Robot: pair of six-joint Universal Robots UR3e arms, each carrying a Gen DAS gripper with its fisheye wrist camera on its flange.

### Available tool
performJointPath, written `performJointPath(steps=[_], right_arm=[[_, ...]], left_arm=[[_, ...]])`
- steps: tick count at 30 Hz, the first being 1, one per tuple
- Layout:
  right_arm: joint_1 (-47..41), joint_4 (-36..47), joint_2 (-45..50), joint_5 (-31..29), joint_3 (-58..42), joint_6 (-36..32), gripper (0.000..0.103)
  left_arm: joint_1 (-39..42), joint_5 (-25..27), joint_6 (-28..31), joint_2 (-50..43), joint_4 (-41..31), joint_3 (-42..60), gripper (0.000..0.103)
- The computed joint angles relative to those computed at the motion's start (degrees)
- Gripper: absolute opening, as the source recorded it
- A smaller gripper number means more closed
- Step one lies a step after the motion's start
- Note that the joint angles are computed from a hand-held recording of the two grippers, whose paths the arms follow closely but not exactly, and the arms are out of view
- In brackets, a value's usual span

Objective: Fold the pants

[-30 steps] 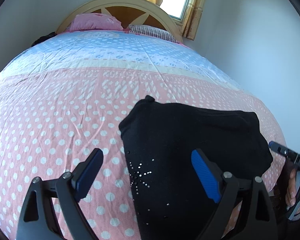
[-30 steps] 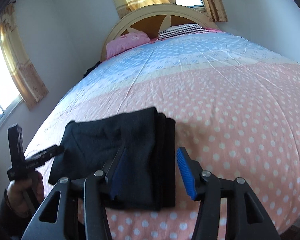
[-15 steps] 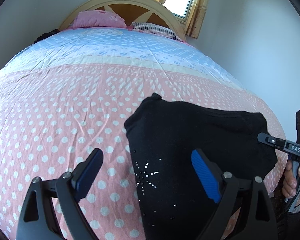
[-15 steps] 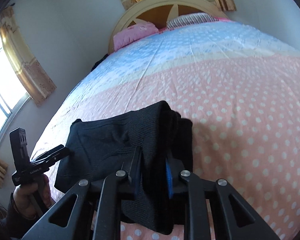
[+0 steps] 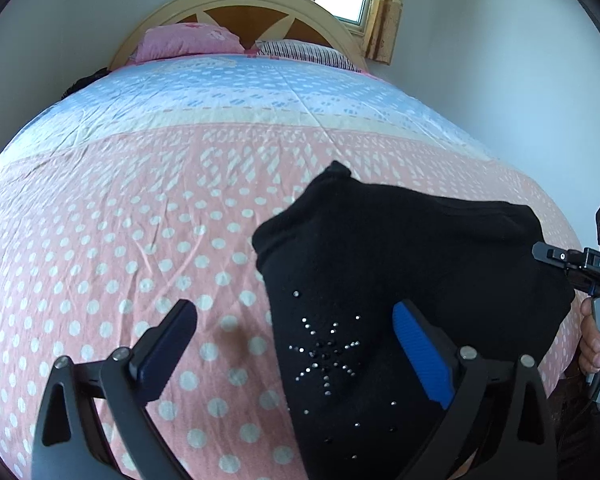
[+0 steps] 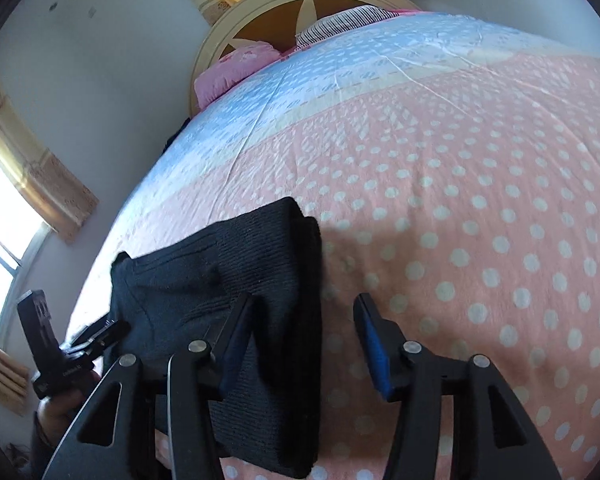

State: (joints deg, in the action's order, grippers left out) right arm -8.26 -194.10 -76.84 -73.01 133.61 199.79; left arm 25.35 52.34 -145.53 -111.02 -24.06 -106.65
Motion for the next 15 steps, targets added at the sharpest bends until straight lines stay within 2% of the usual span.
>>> performJointPath(steps=[3, 5, 7, 9, 13, 15], right_arm=[[-0.50, 0.53, -0.91, 0.65, 0.28, 0.36, 0.053], [-2.05, -2.51, -2.67, 2.55, 3.14, 1.23, 0.053], [-1.71, -6.35, -3.38, 1.45, 4.96, 1.59, 0.053], [-2.34, -6.11, -4.13, 3.07, 5.27, 0.74, 0.053], [-2.32, -4.17, -1.37, 3.49, 3.59, 0.76, 0.053], [-3.31, -5.72, 0.20, 5.01, 3.97, 0.99, 0.053]], left_arm=[[-0.35, 0.75, -0.61, -0.57, -0.18, 0.56, 0.103], [-0.18, 0.79, -0.59, 0.18, -0.09, 0.12, 0.103], [0.13, 0.80, 0.48, 1.37, 0.02, -0.71, 0.103], [0.39, 0.45, 0.96, 2.19, 0.35, -1.34, 0.103], [-0.22, 0.60, 0.88, 1.47, -0.36, -0.47, 0.103], [-0.80, 1.14, 0.71, 0.65, 0.18, -0.16, 0.103]])
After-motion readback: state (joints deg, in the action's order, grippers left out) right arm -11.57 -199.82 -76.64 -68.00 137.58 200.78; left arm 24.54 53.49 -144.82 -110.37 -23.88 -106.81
